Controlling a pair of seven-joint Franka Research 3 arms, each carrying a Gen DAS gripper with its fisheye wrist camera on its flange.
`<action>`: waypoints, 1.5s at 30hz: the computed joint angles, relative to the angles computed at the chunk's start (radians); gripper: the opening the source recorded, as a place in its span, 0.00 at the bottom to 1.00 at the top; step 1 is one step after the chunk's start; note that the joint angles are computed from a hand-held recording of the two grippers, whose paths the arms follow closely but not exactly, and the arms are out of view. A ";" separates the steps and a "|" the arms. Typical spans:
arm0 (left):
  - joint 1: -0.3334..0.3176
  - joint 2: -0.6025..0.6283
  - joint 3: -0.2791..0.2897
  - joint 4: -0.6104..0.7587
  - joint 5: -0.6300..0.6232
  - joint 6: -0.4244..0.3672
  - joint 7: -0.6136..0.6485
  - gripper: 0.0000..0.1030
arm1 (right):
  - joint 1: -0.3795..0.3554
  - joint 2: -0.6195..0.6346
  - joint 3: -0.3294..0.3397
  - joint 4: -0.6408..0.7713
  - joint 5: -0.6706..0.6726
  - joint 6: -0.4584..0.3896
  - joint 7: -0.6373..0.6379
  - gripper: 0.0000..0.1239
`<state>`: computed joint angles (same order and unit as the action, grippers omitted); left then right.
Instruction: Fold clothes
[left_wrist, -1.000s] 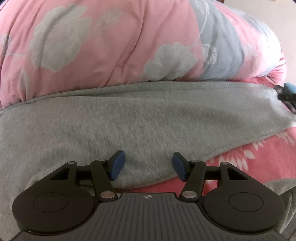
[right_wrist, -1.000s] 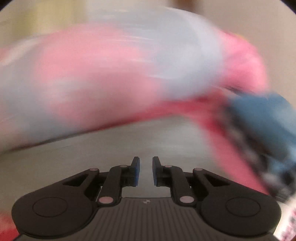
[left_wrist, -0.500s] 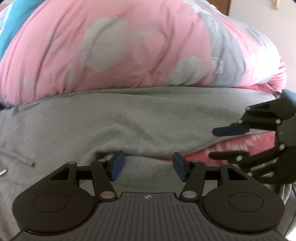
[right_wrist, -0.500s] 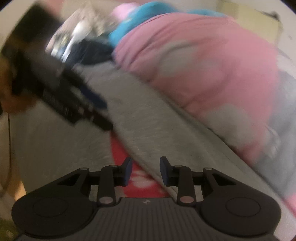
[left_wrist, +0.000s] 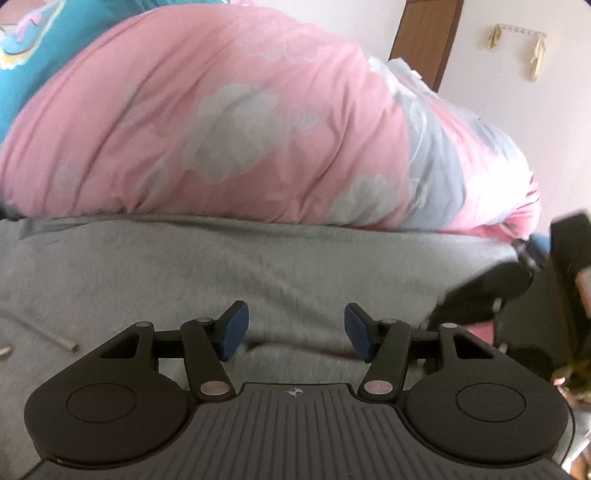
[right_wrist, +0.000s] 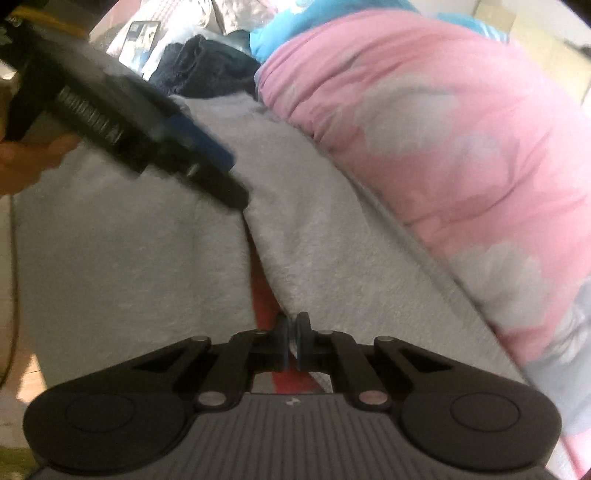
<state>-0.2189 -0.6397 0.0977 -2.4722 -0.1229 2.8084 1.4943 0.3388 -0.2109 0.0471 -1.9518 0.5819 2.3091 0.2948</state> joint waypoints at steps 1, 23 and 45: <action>-0.011 0.017 0.007 0.007 -0.006 0.014 0.009 0.56 | -0.003 0.012 0.006 0.004 -0.019 -0.009 0.022 0.03; -0.138 0.015 0.108 -0.104 -0.151 0.110 0.240 0.56 | 0.095 0.698 0.032 0.796 -0.235 0.025 0.845 0.08; -0.395 -0.111 0.370 -0.216 -0.152 0.268 0.358 0.57 | 0.112 0.697 0.108 0.815 -0.290 0.067 0.945 0.07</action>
